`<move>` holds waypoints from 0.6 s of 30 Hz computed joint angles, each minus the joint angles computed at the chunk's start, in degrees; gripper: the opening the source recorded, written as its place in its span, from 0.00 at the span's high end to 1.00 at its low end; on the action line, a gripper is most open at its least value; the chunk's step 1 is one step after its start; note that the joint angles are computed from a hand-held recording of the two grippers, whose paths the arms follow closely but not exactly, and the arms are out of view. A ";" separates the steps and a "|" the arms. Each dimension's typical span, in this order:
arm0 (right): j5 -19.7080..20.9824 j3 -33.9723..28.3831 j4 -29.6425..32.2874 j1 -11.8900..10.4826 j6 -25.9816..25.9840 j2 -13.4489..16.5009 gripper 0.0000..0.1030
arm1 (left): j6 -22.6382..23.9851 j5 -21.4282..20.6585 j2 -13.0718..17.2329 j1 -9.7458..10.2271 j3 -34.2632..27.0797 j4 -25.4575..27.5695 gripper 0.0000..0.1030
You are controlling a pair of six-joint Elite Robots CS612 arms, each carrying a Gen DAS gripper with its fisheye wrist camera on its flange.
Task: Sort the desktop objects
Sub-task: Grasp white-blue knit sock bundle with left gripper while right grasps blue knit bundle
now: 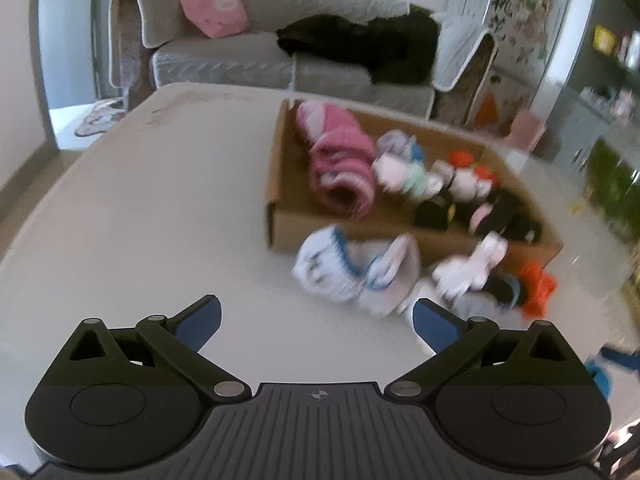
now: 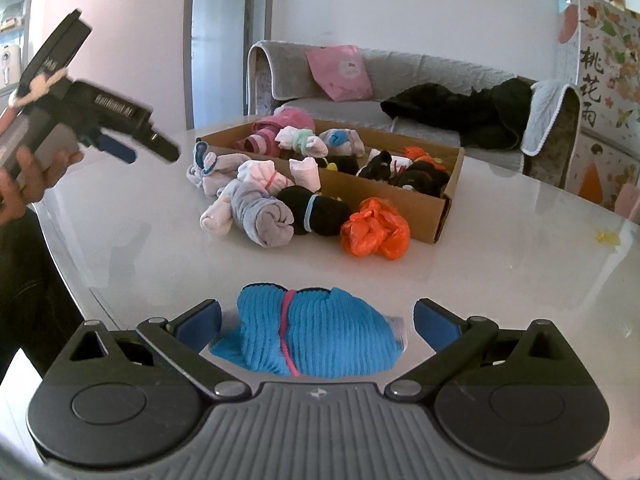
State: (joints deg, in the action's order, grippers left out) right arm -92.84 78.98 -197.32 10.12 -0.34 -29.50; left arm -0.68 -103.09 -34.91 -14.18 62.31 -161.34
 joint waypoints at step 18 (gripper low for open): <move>2.18 -0.40 0.70 -0.59 0.78 0.27 0.01 | -8.46 -2.97 7.93 -1.38 -17.04 15.95 0.00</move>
State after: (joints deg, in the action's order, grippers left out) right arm -90.65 78.59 -196.62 9.53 0.44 -29.23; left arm -9.14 -106.06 -26.98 -15.57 45.27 -145.39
